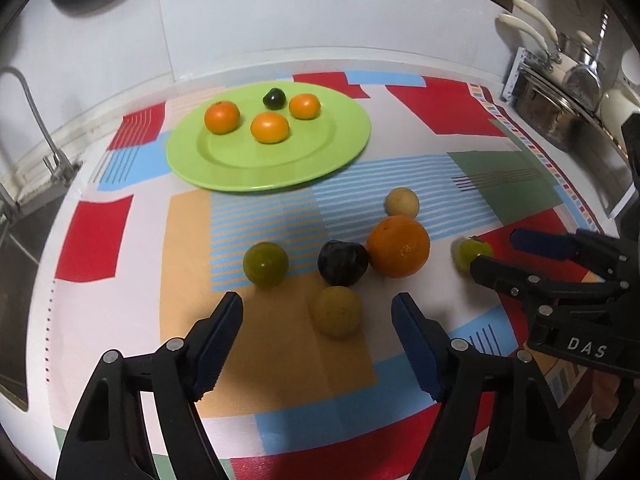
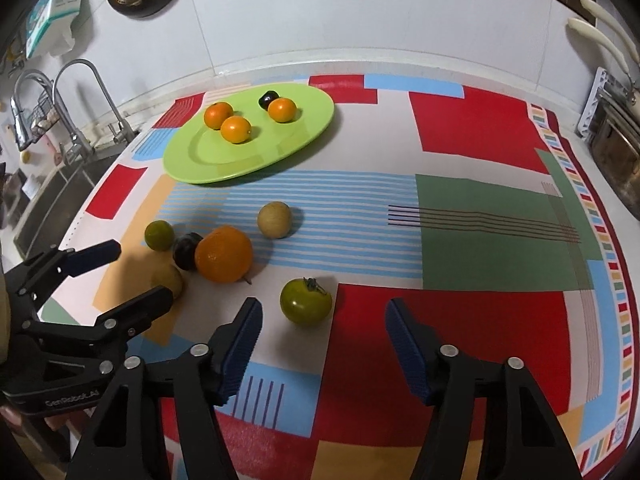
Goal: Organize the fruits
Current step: 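Grasp the yellow-green lime with the left tool while the right tool grasps the green tomato, then lift the lime with the left tool while the right tool lifts the green tomato toward the plate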
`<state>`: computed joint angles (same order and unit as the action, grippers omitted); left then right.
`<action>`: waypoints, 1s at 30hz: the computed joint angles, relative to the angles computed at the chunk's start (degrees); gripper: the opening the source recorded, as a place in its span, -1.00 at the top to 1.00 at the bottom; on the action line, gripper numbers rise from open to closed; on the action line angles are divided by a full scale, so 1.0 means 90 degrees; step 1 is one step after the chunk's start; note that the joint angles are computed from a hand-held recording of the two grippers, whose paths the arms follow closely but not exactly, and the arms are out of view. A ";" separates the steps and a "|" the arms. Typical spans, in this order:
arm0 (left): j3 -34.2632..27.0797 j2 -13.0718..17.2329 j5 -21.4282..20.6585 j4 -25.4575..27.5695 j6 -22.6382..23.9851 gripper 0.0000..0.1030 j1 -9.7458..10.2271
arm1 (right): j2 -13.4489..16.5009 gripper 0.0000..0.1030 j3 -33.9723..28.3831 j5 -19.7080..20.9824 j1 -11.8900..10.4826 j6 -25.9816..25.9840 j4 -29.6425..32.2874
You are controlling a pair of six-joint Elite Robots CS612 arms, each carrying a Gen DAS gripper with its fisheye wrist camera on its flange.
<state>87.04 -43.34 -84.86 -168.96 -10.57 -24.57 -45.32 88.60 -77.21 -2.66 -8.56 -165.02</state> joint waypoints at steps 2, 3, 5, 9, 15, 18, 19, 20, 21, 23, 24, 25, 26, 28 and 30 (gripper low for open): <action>-0.0031 0.0017 -0.0095 0.0042 -0.0071 -0.33 0.0019 | 0.0034 -0.14 -0.0042 0.0012 0.0004 0.0016 0.0051; -0.0044 0.0022 -0.0110 0.0067 -0.0085 -0.30 0.0021 | 0.0050 -0.11 -0.0054 0.0007 0.0005 0.0049 0.0055; -0.0072 0.0038 -0.0152 0.0108 -0.0081 -0.16 0.0026 | 0.0079 -0.03 -0.0092 0.0049 0.0001 0.0083 0.0116; -0.0114 0.0065 -0.0266 0.0166 -0.0100 0.03 0.0040 | 0.0125 0.07 -0.0155 0.0121 0.0009 0.0089 0.0227; -0.0180 0.0103 -0.0567 0.0317 -0.0108 0.37 0.0078 | 0.0149 0.19 -0.0181 0.0166 0.0014 0.0104 0.0239; -0.0185 0.0106 -0.0610 0.0334 -0.0095 0.45 0.0080 | 0.0154 0.32 -0.0195 0.0202 0.0013 0.0114 0.0264; -0.0186 0.0106 -0.0619 0.0332 -0.0073 0.45 0.0082 | 0.0156 0.36 -0.0201 0.0212 0.0014 0.0104 0.0275; -0.0182 0.0104 -0.0632 0.0333 -0.0068 0.45 0.0085 | 0.0156 0.39 -0.0200 0.0208 0.0017 0.0095 0.0271; -0.0173 0.0096 -0.0649 0.0330 -0.0065 0.45 0.0089 | 0.0154 0.39 -0.0196 0.0191 0.0021 0.0096 0.0259; -0.0149 0.0079 -0.0647 0.0306 -0.0037 0.45 0.0090 | 0.0140 0.40 -0.0169 0.0208 0.0022 0.0114 0.0221; -0.0130 0.0066 -0.0632 0.0284 -0.0020 0.45 0.0085 | 0.0128 0.40 -0.0151 0.0219 0.0024 0.0113 0.0204; -0.0103 0.0048 -0.0633 0.0245 0.0016 0.45 0.0081 | 0.0111 0.40 -0.0125 0.0234 0.0027 0.0112 0.0175; -0.0084 0.0034 -0.0632 0.0211 0.0045 0.45 0.0078 | 0.0092 0.40 -0.0100 0.0256 0.0029 0.0109 0.0150; -0.0040 -0.0002 -0.0619 0.0139 0.0098 0.45 0.0069 | 0.0050 0.40 -0.0047 0.0313 0.0034 0.0091 0.0094; 0.0004 -0.0042 -0.0651 0.0071 0.0117 0.45 0.0073 | 0.0012 0.40 -0.0004 0.0334 0.0043 0.0072 0.0023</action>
